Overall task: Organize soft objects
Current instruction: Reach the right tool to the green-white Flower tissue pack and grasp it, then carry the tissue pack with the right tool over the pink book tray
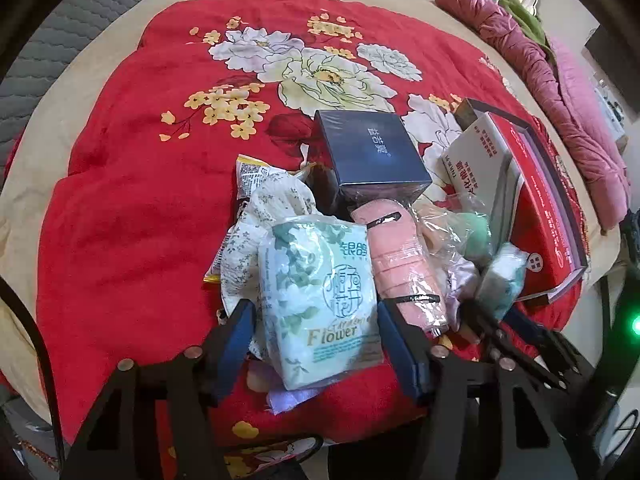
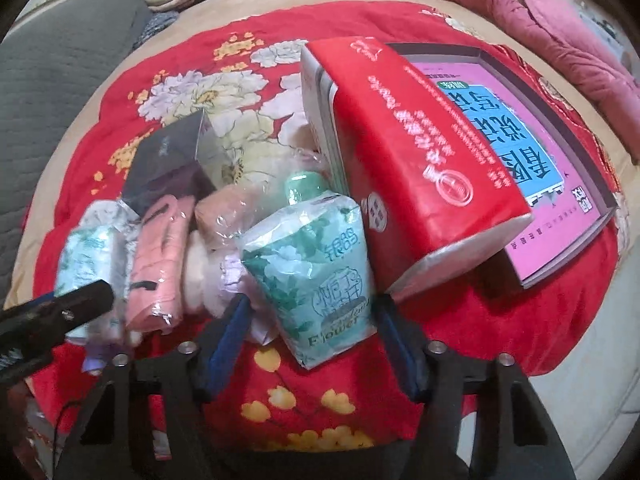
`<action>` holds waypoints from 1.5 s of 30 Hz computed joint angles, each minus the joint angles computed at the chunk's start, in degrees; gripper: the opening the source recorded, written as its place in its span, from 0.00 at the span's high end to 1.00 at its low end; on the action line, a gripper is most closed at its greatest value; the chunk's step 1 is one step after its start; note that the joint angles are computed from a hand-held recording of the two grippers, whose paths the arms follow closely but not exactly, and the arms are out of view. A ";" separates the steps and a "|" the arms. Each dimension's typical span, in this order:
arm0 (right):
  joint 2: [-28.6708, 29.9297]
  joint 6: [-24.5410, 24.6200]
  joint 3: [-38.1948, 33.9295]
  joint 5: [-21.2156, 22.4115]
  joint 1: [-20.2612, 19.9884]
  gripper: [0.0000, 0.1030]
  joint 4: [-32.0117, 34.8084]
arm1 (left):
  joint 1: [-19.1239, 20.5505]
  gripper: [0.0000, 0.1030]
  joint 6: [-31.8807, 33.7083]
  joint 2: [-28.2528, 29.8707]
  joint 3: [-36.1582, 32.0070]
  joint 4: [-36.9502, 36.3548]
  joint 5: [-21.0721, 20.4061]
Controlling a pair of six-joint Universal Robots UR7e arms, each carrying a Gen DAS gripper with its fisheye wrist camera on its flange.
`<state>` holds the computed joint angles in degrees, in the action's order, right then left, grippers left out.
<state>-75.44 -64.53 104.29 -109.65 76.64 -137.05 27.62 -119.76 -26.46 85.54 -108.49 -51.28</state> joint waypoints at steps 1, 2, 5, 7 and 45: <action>-0.06 0.96 -0.89 0.93 -0.28 0.57 1.76 | -0.09 0.45 0.33 -0.20 0.54 -0.96 0.23; -0.14 1.56 -1.43 1.64 -0.46 0.58 2.76 | -0.27 0.49 0.85 -0.60 1.63 -2.88 0.64; -0.62 2.17 -3.30 4.27 -1.21 0.62 5.52 | -0.70 0.53 0.68 -1.40 3.33 -5.06 1.45; -1.03 3.18 -4.73 4.53 -1.23 0.63 8.83 | -1.02 0.55 0.39 -2.04 4.42 -6.20 2.01; 9.04 11.52 -37.72 12.77 -0.89 0.64 21.26 | 2.52 0.56 32.07 12.11 -29.66 -3.53 12.29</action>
<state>-66.40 -53.00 66.56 -96.88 75.75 -115.80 30.14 -87.68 -14.34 55.88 -112.02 -38.99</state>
